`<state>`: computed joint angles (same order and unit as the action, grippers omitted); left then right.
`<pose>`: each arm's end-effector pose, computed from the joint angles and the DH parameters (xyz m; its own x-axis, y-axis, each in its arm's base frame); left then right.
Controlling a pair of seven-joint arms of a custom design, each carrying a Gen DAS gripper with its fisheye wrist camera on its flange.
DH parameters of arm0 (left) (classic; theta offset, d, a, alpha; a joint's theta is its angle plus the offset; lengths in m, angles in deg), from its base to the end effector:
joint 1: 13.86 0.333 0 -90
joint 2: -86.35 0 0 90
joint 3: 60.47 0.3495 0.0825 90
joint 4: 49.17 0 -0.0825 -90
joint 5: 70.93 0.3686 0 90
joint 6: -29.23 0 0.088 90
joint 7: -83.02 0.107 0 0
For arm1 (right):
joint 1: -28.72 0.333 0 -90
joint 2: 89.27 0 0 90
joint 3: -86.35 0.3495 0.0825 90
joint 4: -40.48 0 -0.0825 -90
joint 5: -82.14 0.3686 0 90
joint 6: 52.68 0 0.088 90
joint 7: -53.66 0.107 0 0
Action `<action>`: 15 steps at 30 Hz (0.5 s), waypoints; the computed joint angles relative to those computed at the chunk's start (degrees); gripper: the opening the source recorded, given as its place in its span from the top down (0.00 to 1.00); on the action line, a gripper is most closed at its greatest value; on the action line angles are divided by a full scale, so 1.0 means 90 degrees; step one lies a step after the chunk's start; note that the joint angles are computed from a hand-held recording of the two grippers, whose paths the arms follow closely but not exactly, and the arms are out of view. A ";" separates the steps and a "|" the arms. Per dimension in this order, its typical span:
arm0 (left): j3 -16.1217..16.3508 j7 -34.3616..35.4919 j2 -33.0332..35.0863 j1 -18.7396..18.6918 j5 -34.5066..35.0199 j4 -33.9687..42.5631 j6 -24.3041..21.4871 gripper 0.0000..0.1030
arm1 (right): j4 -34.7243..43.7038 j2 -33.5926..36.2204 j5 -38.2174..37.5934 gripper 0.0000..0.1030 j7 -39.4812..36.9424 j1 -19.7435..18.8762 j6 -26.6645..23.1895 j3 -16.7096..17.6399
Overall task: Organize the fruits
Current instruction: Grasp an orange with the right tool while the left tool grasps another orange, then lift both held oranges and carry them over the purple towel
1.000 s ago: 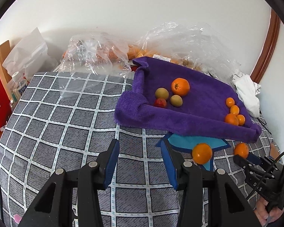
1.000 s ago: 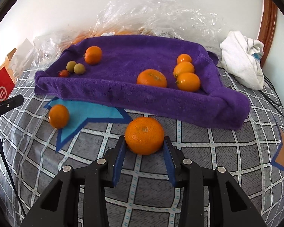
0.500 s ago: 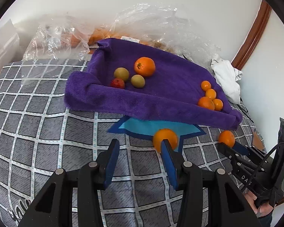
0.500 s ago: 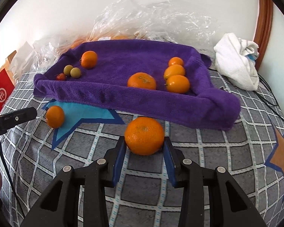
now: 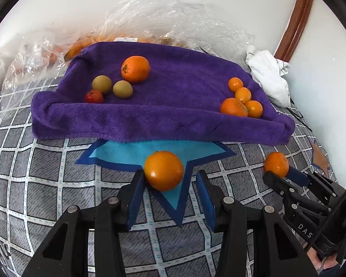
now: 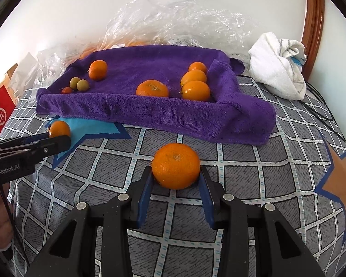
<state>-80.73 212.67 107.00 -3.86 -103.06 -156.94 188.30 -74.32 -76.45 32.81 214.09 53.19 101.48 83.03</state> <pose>0.6620 -0.0703 0.4242 -0.3863 -0.9046 0.1800 -0.7697 0.2086 -0.6034 0.5684 0.2487 0.4303 -0.1612 -0.9866 0.0251 -0.7626 0.1084 -0.6377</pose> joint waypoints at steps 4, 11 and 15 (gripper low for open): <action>-0.0130 0.0238 -0.0032 -0.0009 -0.0043 -0.0304 0.0741 0.69 | -0.0066 -0.0034 -0.0035 0.62 0.0066 -0.0026 0.0150 -0.0012; -0.0671 0.0796 0.0041 0.0554 -0.0653 -0.0181 0.0567 0.69 | -0.0189 -0.0099 -0.0063 0.62 0.0283 -0.0073 0.0390 -0.0067; -0.0789 0.1129 0.0066 0.0699 -0.1346 -0.0135 0.0715 0.70 | -0.0199 -0.0113 -0.0110 0.62 0.0398 -0.0073 0.0358 -0.0074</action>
